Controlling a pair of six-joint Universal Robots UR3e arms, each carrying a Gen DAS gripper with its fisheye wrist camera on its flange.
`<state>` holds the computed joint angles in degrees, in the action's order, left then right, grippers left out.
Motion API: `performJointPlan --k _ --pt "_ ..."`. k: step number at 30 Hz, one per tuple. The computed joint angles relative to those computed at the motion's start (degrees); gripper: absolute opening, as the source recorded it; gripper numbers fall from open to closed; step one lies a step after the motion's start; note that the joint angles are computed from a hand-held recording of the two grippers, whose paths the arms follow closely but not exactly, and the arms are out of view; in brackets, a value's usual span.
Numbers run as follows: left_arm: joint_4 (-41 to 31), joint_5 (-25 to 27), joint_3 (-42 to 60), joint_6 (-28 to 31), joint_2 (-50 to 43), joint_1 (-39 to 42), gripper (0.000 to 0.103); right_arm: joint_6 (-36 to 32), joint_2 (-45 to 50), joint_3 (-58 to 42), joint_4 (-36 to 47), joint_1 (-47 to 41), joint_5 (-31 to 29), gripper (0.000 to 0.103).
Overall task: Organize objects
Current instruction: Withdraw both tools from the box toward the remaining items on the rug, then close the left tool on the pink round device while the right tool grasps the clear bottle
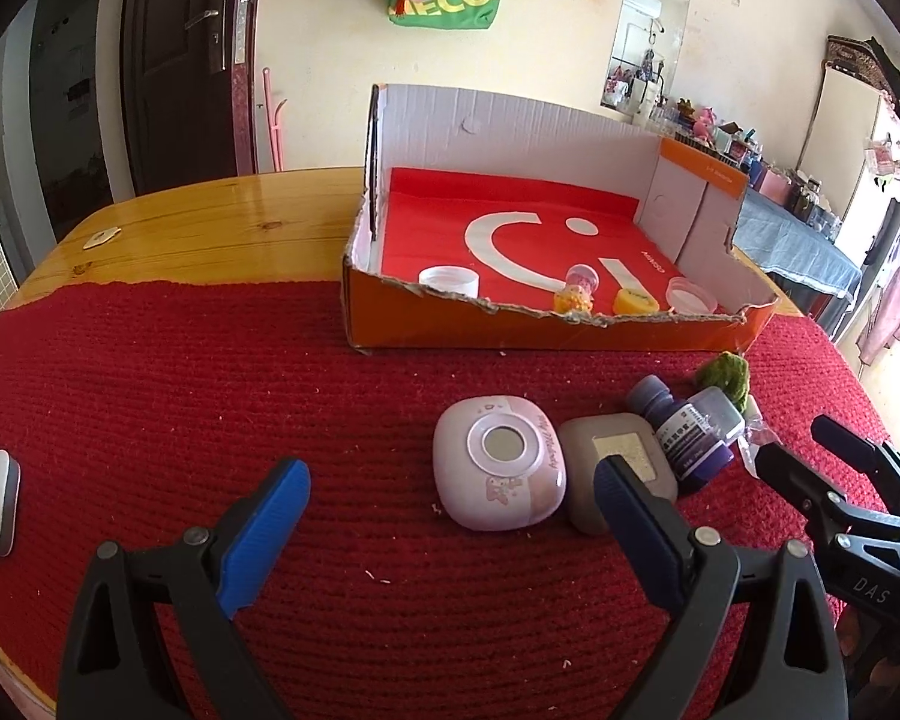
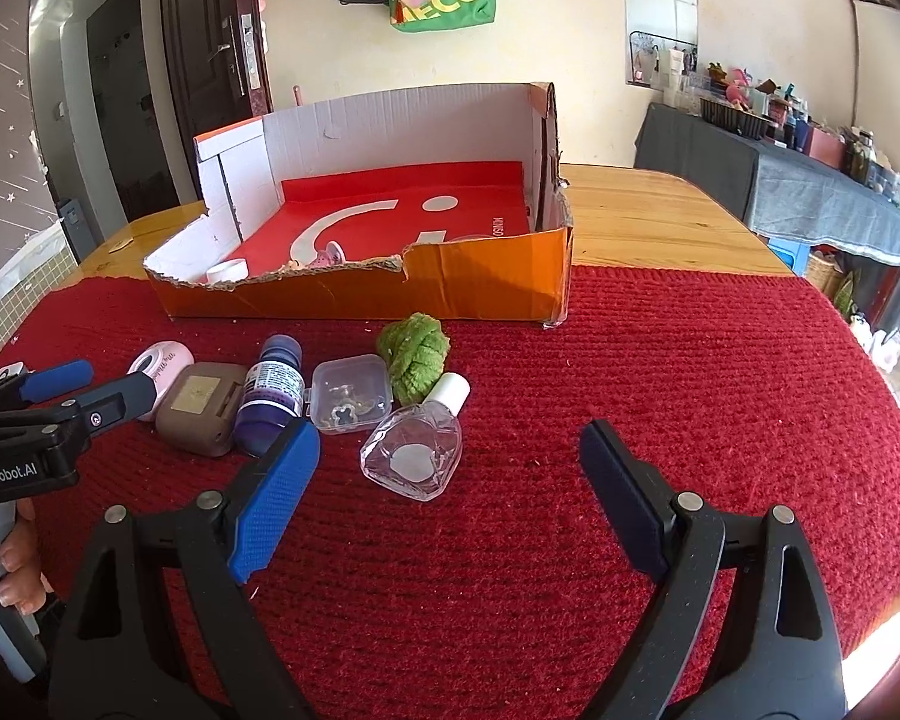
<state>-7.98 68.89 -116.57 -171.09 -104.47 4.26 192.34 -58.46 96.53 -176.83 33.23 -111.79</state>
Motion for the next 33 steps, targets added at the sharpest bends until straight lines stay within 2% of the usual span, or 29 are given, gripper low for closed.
performJointPlan --k 5,21,25,27,29,33 --pt "-2.6 -1.37 1.43 0.3 -0.91 1.01 0.097 -0.06 0.2 -0.54 1.29 -0.52 0.53 0.089" --pt "-3.59 2.86 4.0 3.2 -2.53 0.04 0.097 -0.8 -0.75 0.08 3.59 -2.64 2.69 0.089" --pt "-3.91 2.54 4.94 3.87 -3.06 -0.52 0.089 -2.05 -0.09 -0.95 4.35 -2.42 2.74 0.089" --pt "-4.92 2.3 5.72 4.41 -3.41 -0.82 0.084 -2.57 0.49 -1.87 5.02 -2.2 2.42 0.087" --pt "-6.1 1.72 6.41 4.82 -3.74 -0.93 0.079 -3.15 0.87 -2.5 5.44 -2.05 2.37 0.077" --pt "-5.92 1.19 6.6 4.9 -4.11 -1.04 0.075 -3.47 1.17 -3.14 5.85 -2.23 3.04 0.067"
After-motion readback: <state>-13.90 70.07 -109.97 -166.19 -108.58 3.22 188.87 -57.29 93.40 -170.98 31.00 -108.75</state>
